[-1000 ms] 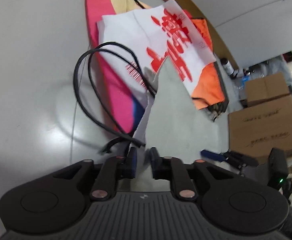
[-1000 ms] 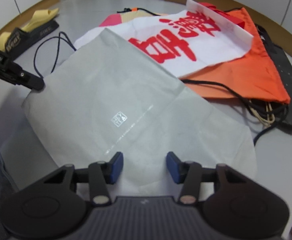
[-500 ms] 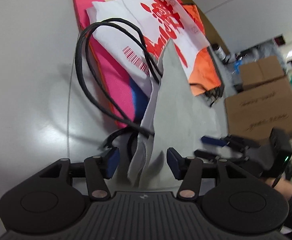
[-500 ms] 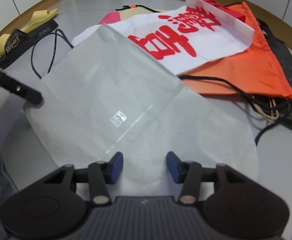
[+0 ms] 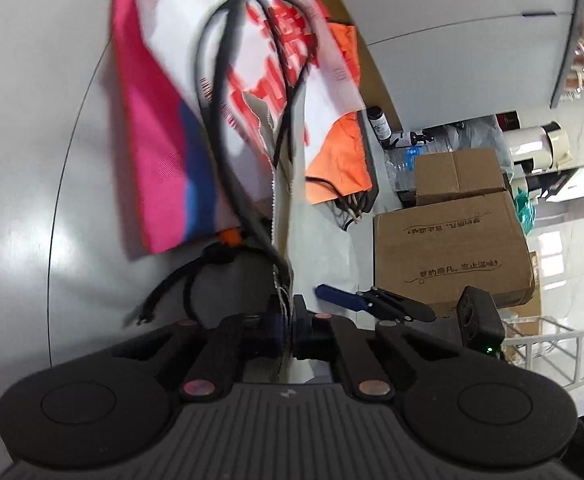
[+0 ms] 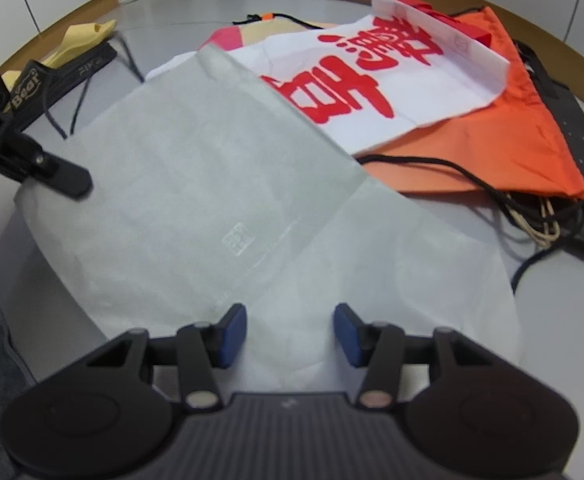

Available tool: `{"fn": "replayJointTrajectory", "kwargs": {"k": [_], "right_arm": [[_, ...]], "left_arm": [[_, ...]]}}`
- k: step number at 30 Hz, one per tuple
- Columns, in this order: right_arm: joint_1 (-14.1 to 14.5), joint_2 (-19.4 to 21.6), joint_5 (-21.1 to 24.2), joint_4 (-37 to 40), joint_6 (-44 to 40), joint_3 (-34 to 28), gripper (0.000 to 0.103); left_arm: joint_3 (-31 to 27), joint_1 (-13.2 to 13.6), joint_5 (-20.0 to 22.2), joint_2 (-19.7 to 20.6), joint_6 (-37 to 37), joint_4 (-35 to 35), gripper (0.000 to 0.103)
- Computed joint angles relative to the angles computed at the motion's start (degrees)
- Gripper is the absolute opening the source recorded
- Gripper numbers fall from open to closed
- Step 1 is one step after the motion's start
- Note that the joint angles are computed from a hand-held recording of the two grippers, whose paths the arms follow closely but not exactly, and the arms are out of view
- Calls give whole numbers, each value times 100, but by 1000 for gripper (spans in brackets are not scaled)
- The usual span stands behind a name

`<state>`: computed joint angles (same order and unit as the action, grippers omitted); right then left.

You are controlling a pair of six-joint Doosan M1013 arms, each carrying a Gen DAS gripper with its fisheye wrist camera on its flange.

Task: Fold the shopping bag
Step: 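Lift the bag edge with the left gripper, raising the bag upright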

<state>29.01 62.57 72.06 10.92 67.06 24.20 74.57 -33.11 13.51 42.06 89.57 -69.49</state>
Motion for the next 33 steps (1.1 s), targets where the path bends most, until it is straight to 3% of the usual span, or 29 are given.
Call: {"fn": "replayJointTrajectory", "kwargs": {"k": [5,8,14,25,28,33], "right_arm": [[35,-123,-171,180,-238,147,47],[65,-281,-244,245,-414,414,47],[152,-504,-405,256,-914,887,47],[3,-19,206,833,-120,-118,48],[-97,57,414,1295,49,-333,48],[-54,-189,-15,952,98,152,49]], "left_arm": [[15,-46,-253,-192,-1999,2216,3],[16,-53,-356,-237,-2906,3184,3],[-147,-43,-171,-193,-3032,3550,3],[-327,-37,107,-224,-3787,4932,3],[-294,-39,231,-262,-3689,4888,3],[-228,-60,634,-354,-3165,4424,4]]}}
